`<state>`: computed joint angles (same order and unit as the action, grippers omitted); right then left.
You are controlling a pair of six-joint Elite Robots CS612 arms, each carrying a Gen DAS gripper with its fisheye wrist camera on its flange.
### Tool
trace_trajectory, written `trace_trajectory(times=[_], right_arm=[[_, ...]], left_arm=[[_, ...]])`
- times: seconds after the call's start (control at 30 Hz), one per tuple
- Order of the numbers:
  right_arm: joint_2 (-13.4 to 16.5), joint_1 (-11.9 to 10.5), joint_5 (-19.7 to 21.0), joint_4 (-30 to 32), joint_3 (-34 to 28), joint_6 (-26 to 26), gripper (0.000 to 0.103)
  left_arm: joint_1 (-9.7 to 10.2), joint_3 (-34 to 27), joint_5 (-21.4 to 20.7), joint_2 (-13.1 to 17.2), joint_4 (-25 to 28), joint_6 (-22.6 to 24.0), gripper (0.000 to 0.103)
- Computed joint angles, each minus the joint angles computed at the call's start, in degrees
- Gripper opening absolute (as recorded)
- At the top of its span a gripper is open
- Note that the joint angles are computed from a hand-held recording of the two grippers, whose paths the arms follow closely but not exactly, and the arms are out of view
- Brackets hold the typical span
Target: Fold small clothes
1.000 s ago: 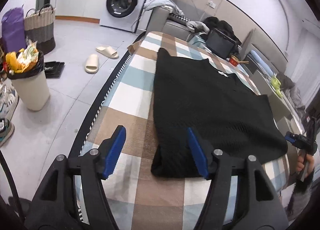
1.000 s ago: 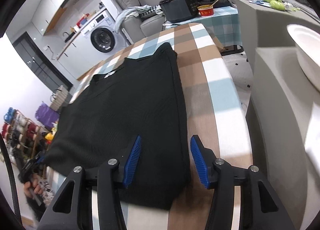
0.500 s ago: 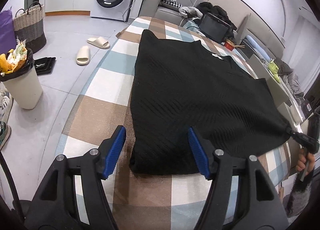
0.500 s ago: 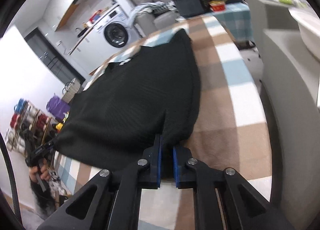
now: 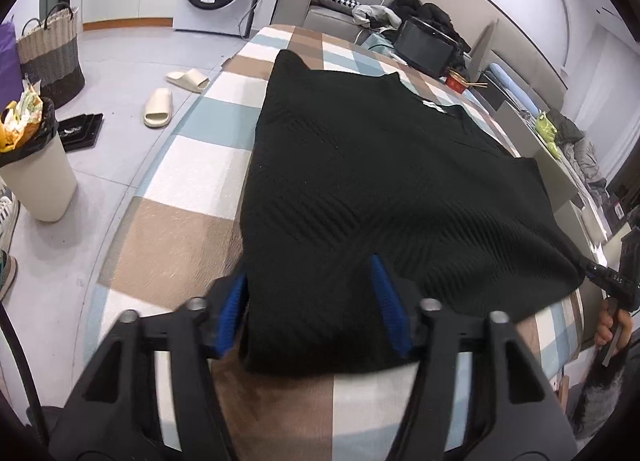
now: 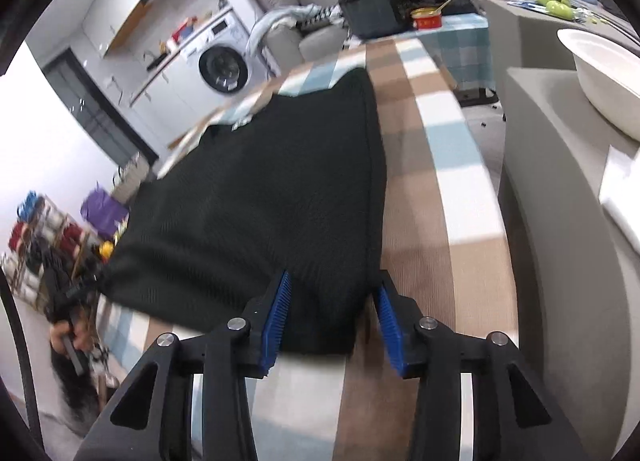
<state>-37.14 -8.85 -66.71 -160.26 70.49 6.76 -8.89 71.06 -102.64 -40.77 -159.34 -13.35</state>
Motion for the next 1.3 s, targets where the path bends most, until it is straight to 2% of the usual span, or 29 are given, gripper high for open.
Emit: trace_trajectory(times=[0.1, 0.13, 0.17, 0.2, 0.43, 0.53, 0.6, 0.67, 0.73, 0.8, 0.93, 1.03, 1.1, 1.17, 1.3], right_arm=[[1.9, 0.1, 0.1, 0.9, -2.9, 2.4, 0.042], [2.4, 0.3, -0.2, 1.3, -3.7, 2.2, 0.037], [2.9, 0.5, -0.5, 2.7, -4.7, 1.1, 0.023], [3.0, 0.6, -0.5, 4.0, -5.1, 0.4, 0.017], [1.7, 0.7, 0.2, 5.8, -2.7, -2.0, 0.013], [-0.1, 0.5, 0.3, 6.3, 0.0, -4.0, 0.014], [-1.2, 0.6, -0.5, 6.7, 1.5, -5.7, 0.017], [-2.0, 0.7, -2.8, 5.0, 2.4, -6.0, 0.027], [-1.8, 0.5, -3.8, 2.7, 2.1, -4.4, 0.045], [-1.1, 0.4, -5.9, 0.2, 0.5, -2.2, 0.045], [2.4, 0.5, -5.9, 0.1, -6.4, 0.7, 0.046], [6.4, 0.8, -6.9, 2.6, -14.2, 1.6, 0.05], [9.3, 1.0, -7.4, 6.7, -20.2, 1.9, 0.05], [12.1, 1.2, -7.6, 10.6, -25.8, 1.6, 0.05], [17.3, 1.9, -11.3, 17.5, -36.1, -0.7, 0.05]], left_arm=[[-0.39, -1.3, 2.4, 0.9, 0.6, -0.4, 0.028], [-0.51, -1.6, 2.8, 1.1, 0.9, 0.3, 0.026], [-0.54, -1.6, 2.9, 1.1, 0.9, 0.7, 0.023], [-0.55, -1.4, 3.0, 1.1, 0.7, 1.1, 0.02], [-0.63, 2.8, 3.1, -1.4, 0.0, 5.3, 0.018], [-0.12, 4.8, 1.3, -2.6, -0.3, 5.7, 0.018], [0.15, 5.4, 0.7, -3.0, -0.3, 6.0, 0.022], [0.21, 5.1, 1.2, -3.1, -0.2, 6.0, 0.029], [0.3, 3.7, 2.0, -2.6, 0.1, 5.0, 0.036], [0.36, 2.4, 2.6, -2.1, 0.2, 4.3, 0.041], [0.45, -3.8, 2.8, 0.6, 1.0, 3.5, 0.053], [0.35, -10.6, 2.7, 3.8, 3.2, 4.2, 0.059], [0.25, -14.6, 3.4, 5.9, 5.0, 4.6, 0.063], [0.14, -20.2, 5.4, 8.4, 9.5, 3.5, 0.063], [0.27, -29.4, 5.3, 13.0, 16.9, 2.9, 0.064]])
